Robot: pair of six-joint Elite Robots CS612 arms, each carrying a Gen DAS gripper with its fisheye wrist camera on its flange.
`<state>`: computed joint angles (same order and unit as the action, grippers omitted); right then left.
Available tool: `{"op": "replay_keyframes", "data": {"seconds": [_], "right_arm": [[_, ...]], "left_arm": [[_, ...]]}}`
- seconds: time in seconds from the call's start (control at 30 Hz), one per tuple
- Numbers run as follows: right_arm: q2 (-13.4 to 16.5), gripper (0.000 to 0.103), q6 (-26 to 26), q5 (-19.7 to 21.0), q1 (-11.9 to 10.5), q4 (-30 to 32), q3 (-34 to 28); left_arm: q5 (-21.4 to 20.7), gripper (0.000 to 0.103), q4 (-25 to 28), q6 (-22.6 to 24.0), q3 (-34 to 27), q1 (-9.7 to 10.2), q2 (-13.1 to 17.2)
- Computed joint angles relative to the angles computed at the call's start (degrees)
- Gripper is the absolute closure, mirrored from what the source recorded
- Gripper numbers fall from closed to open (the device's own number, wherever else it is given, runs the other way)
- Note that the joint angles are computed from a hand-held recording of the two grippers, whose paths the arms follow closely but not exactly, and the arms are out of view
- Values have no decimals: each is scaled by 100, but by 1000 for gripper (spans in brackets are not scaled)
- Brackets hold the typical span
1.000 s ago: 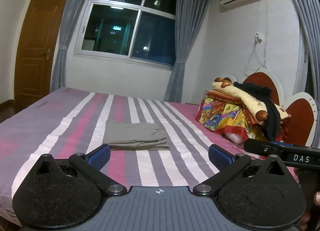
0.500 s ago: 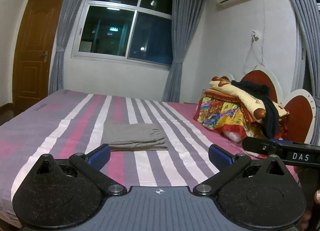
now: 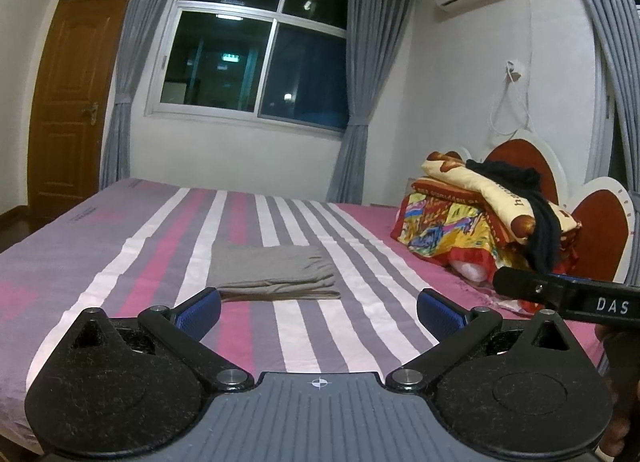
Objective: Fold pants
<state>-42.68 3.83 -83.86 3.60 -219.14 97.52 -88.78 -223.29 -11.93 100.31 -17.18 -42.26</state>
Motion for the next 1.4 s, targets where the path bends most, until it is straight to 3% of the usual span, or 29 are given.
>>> {"op": "replay_keyframes", "data": {"seconds": [0.73,1.4], "right_arm": [[17,0,62,24,-28,-206,27],[9,0,81,-13,-16,-168,32]], "left_arm": [[-17,0,-7,65,-15,17,19],[-247,0,-109,291,-76,150,64]]}}
